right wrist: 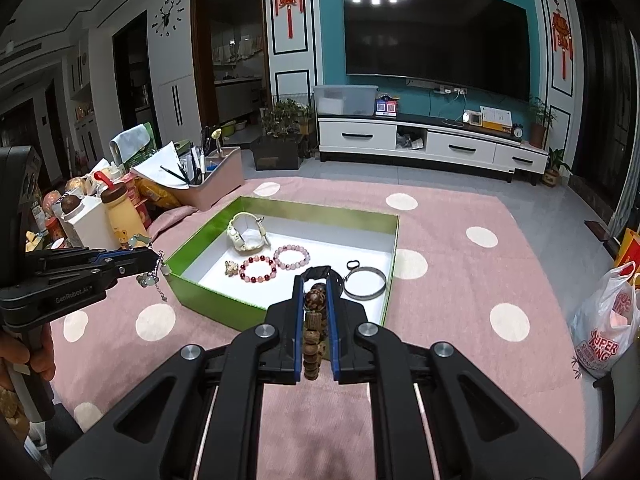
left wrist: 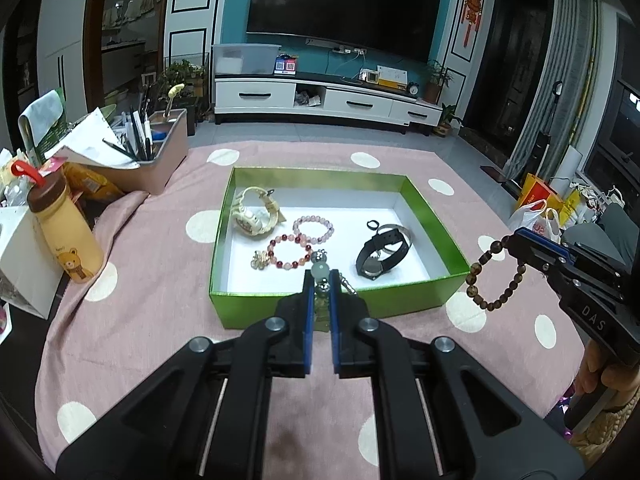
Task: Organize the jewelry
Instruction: 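Carry the wooden bracelet and jade pendant up over the green box with both tools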
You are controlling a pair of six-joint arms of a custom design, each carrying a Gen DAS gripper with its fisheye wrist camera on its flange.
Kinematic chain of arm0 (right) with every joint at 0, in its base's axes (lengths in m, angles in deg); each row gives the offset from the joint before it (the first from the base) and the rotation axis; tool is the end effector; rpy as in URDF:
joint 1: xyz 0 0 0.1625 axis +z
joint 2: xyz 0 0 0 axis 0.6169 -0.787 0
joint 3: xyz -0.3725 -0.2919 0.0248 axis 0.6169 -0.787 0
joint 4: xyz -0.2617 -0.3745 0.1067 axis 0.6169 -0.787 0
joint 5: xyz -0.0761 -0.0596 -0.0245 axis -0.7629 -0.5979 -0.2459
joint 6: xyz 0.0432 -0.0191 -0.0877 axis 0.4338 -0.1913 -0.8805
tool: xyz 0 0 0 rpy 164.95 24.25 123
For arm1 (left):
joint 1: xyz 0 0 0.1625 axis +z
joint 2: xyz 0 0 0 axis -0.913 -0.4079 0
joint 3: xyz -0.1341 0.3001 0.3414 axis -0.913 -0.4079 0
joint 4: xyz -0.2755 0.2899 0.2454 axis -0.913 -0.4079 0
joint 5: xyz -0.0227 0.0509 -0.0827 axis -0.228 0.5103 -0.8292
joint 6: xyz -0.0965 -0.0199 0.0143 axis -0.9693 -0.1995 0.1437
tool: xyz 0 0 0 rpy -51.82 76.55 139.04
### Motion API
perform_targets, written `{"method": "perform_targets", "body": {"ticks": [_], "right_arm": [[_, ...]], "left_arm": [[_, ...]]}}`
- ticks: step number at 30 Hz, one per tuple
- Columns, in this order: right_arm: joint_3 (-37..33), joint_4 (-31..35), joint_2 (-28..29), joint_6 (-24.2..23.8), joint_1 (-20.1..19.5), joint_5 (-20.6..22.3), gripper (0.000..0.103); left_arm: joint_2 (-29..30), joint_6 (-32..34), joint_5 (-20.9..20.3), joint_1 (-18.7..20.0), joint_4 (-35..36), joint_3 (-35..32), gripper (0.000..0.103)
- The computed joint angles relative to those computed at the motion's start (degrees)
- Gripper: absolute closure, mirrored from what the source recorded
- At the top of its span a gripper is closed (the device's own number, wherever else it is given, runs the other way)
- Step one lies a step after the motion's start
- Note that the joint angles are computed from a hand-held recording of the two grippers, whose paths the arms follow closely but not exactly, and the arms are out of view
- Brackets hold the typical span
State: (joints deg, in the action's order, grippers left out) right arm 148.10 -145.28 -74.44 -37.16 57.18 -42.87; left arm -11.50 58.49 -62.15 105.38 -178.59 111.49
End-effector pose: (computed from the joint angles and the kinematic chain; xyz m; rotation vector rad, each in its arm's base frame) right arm 0.1442 -0.4505 0.2687 0.6805 -2.2449 1.1190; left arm -0.2974 -0.5049 0.1194 0.7097 2.4325 -0.9293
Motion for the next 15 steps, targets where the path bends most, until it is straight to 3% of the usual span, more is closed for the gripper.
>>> {"method": "perform_targets", "body": {"ticks": [15], "right_arm": [[-3.5, 1.4, 1.5, 0.1, -0.4, 0.4, 0.093]], "left_arm": [[3.4, 3.6, -1.0, 1.7, 0.4, -4.8, 0.097]]}}
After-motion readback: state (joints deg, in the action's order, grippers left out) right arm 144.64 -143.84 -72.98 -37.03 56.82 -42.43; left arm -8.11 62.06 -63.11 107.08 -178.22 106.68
